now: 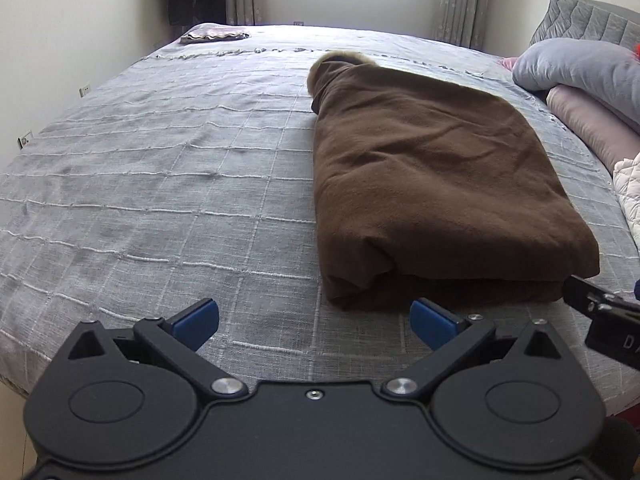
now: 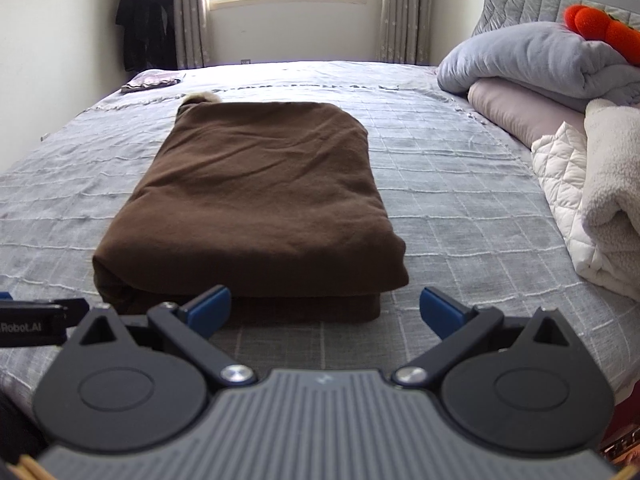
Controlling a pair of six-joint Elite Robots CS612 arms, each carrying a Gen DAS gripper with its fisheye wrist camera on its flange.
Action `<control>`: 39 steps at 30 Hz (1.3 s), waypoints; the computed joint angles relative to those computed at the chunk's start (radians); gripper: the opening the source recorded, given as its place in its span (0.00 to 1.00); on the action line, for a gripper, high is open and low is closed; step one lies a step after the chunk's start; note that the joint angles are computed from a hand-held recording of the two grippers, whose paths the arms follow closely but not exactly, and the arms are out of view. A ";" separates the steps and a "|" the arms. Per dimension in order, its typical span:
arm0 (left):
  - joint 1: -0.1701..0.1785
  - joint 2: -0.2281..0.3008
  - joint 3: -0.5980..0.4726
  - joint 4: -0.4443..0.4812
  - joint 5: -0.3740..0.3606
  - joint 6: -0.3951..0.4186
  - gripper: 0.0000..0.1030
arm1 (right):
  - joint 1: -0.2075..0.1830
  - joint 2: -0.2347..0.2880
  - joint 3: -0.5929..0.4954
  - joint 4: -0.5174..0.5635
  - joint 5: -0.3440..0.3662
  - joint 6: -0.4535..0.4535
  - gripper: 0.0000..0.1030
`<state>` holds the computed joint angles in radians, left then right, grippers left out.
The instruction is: Fold large clothes
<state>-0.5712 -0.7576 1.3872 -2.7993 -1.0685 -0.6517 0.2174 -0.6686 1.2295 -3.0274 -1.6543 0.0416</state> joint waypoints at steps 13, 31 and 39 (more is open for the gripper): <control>-0.001 0.000 0.002 -0.013 0.002 -0.003 1.00 | 0.003 0.004 -0.008 0.008 0.027 -0.025 1.00; -0.002 0.001 0.002 -0.018 -0.007 0.005 1.00 | -0.002 0.002 -0.001 0.010 0.043 -0.014 1.00; -0.002 0.000 0.005 -0.024 -0.010 0.007 1.00 | -0.002 0.002 -0.001 0.010 0.043 -0.014 1.00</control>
